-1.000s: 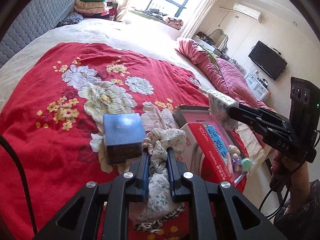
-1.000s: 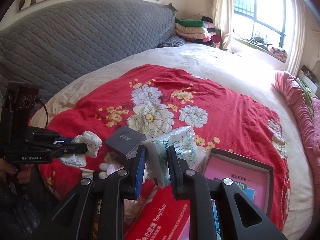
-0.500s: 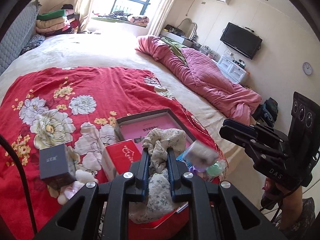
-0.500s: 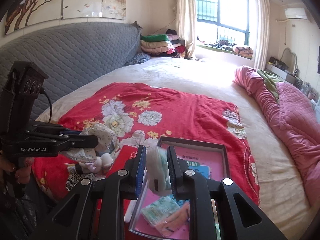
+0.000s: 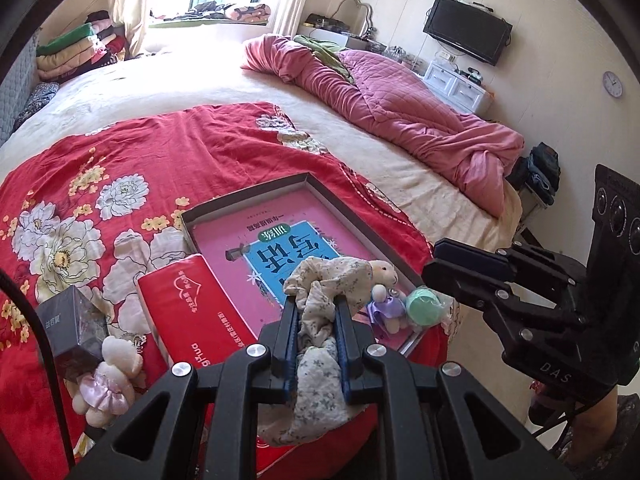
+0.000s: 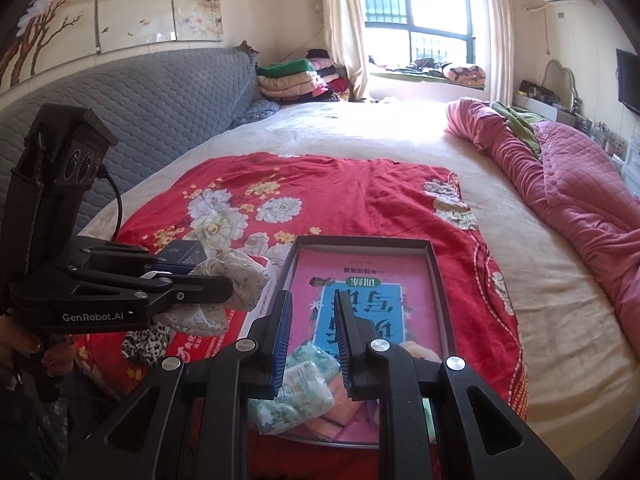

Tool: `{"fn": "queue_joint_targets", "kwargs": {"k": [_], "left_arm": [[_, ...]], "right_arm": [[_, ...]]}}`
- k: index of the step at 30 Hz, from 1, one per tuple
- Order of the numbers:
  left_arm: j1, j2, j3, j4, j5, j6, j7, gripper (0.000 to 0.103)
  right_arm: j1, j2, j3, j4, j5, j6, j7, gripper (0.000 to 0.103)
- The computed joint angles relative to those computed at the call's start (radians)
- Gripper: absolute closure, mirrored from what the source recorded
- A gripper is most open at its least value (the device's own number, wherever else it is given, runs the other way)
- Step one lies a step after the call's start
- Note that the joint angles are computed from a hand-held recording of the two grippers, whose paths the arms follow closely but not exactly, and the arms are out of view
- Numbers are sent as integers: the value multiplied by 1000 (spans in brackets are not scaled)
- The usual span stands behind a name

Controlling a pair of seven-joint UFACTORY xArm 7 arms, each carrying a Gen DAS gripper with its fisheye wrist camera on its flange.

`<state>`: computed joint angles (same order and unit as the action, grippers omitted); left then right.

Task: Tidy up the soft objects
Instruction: 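Carry the floral cloth with the left tool while the right tool carries the tissue pack to the box, then lower the floral cloth into the box with the left tool while the right tool releases the tissue pack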

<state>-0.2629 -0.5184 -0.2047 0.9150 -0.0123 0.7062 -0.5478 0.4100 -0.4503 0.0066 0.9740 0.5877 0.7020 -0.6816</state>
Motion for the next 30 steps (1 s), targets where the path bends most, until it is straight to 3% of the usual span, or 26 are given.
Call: {"fn": "queue_joint_targets", "kwargs": {"k": [23, 30], "left_arm": [[-51, 226, -18, 77, 46, 1, -27, 84], [-61, 244, -8, 76, 35, -4, -24, 84]], "right_arm": [[-42, 24, -13, -136, -19, -65, 77, 81], [-49, 41, -7, -146, -24, -70, 87, 68]]}}
